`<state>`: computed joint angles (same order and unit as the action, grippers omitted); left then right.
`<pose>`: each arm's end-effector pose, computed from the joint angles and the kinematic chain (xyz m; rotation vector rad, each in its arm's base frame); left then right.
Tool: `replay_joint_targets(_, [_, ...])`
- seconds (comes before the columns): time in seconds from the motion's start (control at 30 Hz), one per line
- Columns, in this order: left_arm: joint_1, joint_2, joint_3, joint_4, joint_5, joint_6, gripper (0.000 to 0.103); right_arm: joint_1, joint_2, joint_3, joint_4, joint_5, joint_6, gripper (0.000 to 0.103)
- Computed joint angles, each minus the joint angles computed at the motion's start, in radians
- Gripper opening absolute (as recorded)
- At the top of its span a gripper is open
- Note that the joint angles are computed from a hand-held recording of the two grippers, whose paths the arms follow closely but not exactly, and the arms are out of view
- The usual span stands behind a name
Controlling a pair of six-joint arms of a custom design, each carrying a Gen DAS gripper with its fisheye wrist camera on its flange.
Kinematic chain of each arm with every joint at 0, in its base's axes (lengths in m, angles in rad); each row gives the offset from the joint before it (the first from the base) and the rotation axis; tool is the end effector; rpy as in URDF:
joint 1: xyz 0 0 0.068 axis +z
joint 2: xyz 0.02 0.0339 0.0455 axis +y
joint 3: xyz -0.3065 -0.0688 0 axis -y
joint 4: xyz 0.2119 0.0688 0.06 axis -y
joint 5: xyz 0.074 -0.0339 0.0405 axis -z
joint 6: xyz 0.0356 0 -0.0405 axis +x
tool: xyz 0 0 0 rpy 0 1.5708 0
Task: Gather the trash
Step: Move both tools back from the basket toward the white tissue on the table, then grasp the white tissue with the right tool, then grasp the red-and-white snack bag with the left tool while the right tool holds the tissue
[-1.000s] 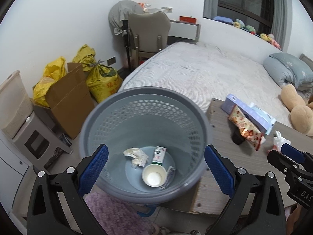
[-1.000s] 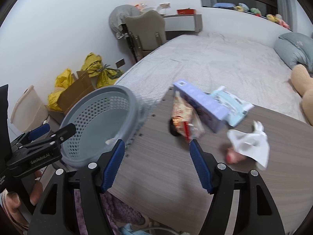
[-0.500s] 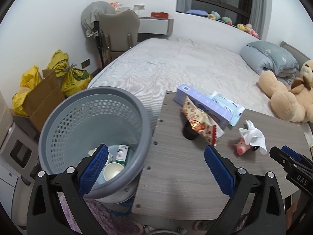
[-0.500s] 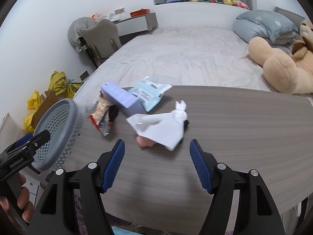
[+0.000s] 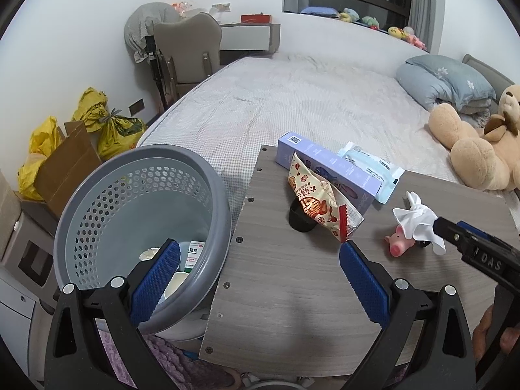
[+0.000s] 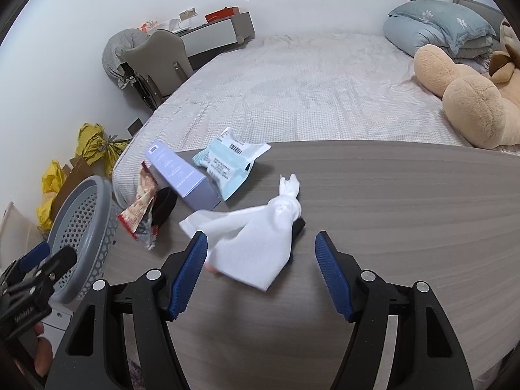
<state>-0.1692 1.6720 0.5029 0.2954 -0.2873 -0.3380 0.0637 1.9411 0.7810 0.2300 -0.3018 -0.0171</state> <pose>0.2565 -0.0336 0.1639 -0.3276 2.3777 0.1171 0.3337 0.0319 0.1423 -0.2253 2.4740 0.3963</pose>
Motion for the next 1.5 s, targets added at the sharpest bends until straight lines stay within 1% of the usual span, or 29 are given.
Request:
replay_joint_targets(0.07, [-0.001,0.010,0.008,-0.003,0.001,0.002,0.097,0.007,0.030,0.047,-0.038,0.015,0.001,0.066])
replay_joint_targets(0.2, [-0.002,0.025,0.016,-0.003,0.001,0.004,0.097,0.004,0.079,0.117,-0.096,-0.017,0.016,0.066])
replay_joint_targets(0.47, [0.004,0.043,0.025,-0.005,0.010,0.007,0.097,0.047,0.119,0.154,-0.106,0.007,0.017,0.065])
replay_joint_targets(0.5, [0.005,0.044,0.024,-0.004,0.010,0.008,0.097,0.053,0.123,0.157,-0.107,0.010,0.015,0.064])
replay_joint_targets(0.63, [0.010,0.044,0.021,0.002,0.018,0.003,0.097,0.068,0.122,0.156,-0.107,0.025,-0.005,0.051])
replay_joint_targets(0.67, [0.011,0.045,0.021,0.003,0.020,0.002,0.097,0.072,0.119,0.154,-0.105,0.029,-0.009,0.050])
replay_joint_targets(0.73, [0.012,0.045,0.017,0.007,0.023,0.001,0.097,0.082,0.115,0.156,-0.108,0.039,-0.016,0.041])
replay_joint_targets(0.77, [0.013,0.044,0.016,0.008,0.022,0.001,0.097,0.084,0.115,0.157,-0.110,0.040,-0.017,0.039])
replay_joint_targets(0.83, [0.014,0.040,0.010,0.014,0.021,0.001,0.097,0.089,0.116,0.166,-0.125,0.043,-0.024,0.028])
replay_joint_targets(0.87, [0.015,0.037,0.007,0.017,0.022,0.002,0.097,0.089,0.116,0.168,-0.131,0.043,-0.027,0.025])
replay_joint_targets(0.93, [0.014,0.031,0.003,0.022,0.022,0.002,0.097,0.088,0.109,0.161,-0.125,0.042,-0.030,0.014])
replay_joint_targets(0.97, [0.015,0.030,0.001,0.024,0.024,0.004,0.097,0.087,0.106,0.158,-0.123,0.040,-0.032,0.012])
replay_joint_targets(1.07, [0.012,0.027,-0.003,0.027,0.027,0.006,0.097,0.081,0.087,0.142,-0.105,0.044,-0.027,0.008])
replay_joint_targets(1.2, [0.008,0.028,0.000,0.028,0.032,0.006,0.097,0.052,0.037,0.110,-0.086,0.024,-0.019,0.008])
replay_joint_targets(1.3, [0.001,0.036,0.013,0.027,0.037,0.001,0.097,0.003,-0.004,0.085,-0.076,-0.019,-0.014,0.008])
replay_joint_targets(1.5, [-0.026,0.078,0.056,0.028,0.048,-0.020,0.097,-0.101,-0.066,0.020,-0.055,-0.064,-0.034,0.008])
